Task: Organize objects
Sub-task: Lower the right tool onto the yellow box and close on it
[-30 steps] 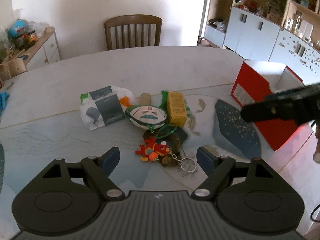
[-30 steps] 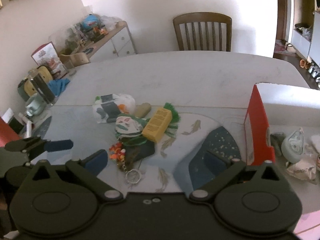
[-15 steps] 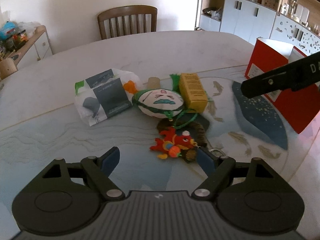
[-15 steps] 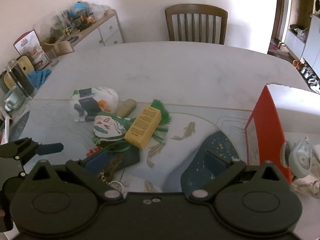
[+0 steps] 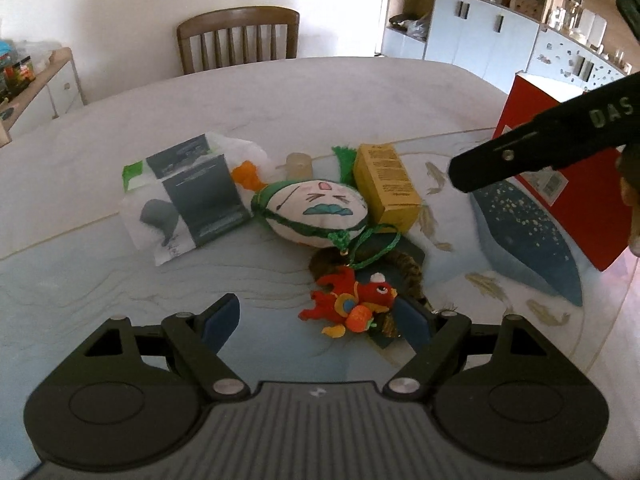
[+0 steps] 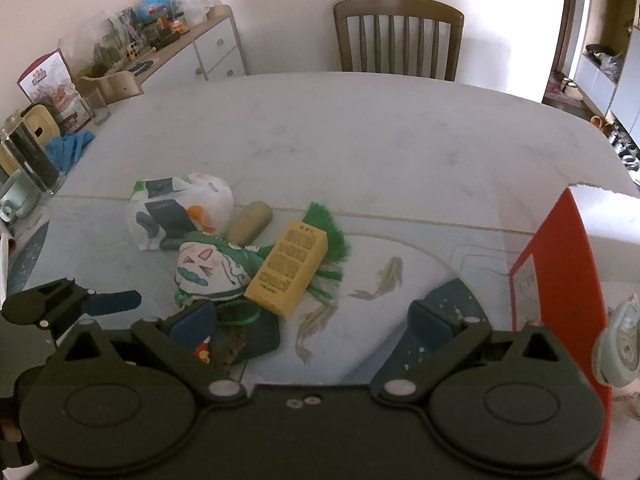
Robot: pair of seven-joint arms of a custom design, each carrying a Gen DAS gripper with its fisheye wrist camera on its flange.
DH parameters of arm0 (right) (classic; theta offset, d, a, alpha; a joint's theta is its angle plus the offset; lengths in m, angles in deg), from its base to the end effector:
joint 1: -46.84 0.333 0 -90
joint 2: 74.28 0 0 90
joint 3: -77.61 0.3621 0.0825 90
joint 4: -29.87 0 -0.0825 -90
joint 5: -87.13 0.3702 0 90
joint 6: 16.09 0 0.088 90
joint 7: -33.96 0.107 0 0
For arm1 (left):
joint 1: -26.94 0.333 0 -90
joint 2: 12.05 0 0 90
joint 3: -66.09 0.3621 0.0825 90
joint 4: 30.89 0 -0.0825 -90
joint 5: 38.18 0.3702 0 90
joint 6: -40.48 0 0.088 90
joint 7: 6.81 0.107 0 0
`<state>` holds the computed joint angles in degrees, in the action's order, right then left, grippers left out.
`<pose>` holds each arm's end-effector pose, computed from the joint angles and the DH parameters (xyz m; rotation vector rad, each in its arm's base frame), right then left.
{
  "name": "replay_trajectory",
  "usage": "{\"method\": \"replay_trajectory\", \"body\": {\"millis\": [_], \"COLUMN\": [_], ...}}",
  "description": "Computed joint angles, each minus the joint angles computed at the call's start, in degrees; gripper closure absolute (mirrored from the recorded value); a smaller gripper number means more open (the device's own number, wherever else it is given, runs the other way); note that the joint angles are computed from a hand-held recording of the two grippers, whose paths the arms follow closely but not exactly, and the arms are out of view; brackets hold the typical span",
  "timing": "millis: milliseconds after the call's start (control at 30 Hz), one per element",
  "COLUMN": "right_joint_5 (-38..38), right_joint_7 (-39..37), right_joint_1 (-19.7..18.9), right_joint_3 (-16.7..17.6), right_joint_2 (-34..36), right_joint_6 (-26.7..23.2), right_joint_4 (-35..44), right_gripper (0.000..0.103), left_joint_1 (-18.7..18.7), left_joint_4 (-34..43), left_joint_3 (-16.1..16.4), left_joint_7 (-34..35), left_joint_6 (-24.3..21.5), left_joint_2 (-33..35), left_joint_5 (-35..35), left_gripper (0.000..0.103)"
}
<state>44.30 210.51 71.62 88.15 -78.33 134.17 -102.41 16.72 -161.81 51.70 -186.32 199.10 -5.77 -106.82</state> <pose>0.4115 0.3128 0.4638 -1.5491 2.1080 -0.5118 0.5034 -0.1842 0.3830 -0.8763 2.6667 -1.0030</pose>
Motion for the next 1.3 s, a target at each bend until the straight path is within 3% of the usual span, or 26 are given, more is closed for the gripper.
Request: {"method": "replay_trajectory", "body": {"millis": [200,367,567,767,867,1000,1133,1300], "right_joint_5": [0.3,-0.1,2.7,5.1,5.3,7.5,7.3,7.0], "right_joint_7": [-1.2,-1.2,-3.3,-4.5,-4.7,-6.0,-6.1,-5.0], "right_joint_1": [-0.4,-0.4,0.5,1.3,1.5,1.2,1.6,1.7], "right_joint_3": [-0.8,-1.9,-2.8,-3.5,-3.8,-3.8,-3.9,-3.9], "right_joint_2": [2.2,5.0,8.5,10.2,10.2,9.9,10.0,9.0], "right_joint_6": [0.2,0.0,-1.6,-1.0,-0.5,1.7,1.0,0.4], "right_joint_4": [1.7,4.2,7.2,8.0,7.9,7.3,7.8,7.1], "right_gripper": [0.004,0.008,0.019,0.029,0.039,0.065,0.070,0.073], "left_joint_1": [0.4,0.3,0.0,-0.1,-0.1,-0.2,-0.3,-0.2], "left_joint_4": [0.3,0.0,-0.8,-1.1,-0.9,-1.0,-1.0,-1.3], "left_joint_3": [0.2,0.0,0.1,0.5,0.5,0.4,0.5,0.7], "left_joint_7": [-0.2,0.7,2.0,1.3,1.1,1.0,0.8,-1.3], "left_joint_6": [-2.9,-3.1,-3.5,-4.0,-4.2,-4.1,-4.3,-4.8], "left_joint_2": [0.2,0.2,-0.6,-0.8,-0.7,-0.7,-0.8,-1.3], "left_joint_5": [1.3,0.3,-1.1,-0.8,-0.4,-0.5,-0.3,0.6], "left_gripper": [0.020,0.028,0.041,0.043,0.046,0.049,0.053,0.066]}}
